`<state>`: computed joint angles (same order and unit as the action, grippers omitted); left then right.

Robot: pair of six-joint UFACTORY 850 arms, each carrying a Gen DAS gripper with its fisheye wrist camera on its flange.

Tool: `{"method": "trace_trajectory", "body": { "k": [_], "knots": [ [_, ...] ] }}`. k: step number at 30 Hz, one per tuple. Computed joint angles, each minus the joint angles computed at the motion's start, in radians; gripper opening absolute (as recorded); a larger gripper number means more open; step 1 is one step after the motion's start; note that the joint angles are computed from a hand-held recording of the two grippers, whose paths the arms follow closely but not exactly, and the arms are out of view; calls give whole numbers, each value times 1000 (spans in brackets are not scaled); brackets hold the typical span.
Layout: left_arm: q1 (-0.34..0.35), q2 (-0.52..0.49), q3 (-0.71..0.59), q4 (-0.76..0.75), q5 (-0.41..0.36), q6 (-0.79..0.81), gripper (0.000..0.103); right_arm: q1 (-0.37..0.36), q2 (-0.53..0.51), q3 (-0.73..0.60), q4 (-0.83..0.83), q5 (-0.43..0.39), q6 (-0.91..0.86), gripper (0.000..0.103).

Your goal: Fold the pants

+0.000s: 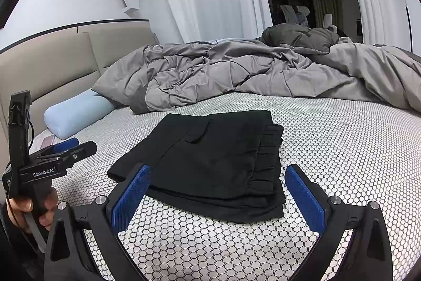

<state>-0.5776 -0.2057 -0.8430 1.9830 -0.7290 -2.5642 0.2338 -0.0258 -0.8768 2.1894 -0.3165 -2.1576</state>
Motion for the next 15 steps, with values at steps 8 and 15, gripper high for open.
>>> {"method": "trace_trajectory", "body": {
  "k": [8, 15],
  "knots": [
    [2, 2, 1, 1, 2, 2, 102, -5, -4, 0, -1, -8, -2, 103],
    [5, 3, 4, 12, 5, 0, 102, -11, 1, 5, 33, -14, -24, 103]
  ]
}}
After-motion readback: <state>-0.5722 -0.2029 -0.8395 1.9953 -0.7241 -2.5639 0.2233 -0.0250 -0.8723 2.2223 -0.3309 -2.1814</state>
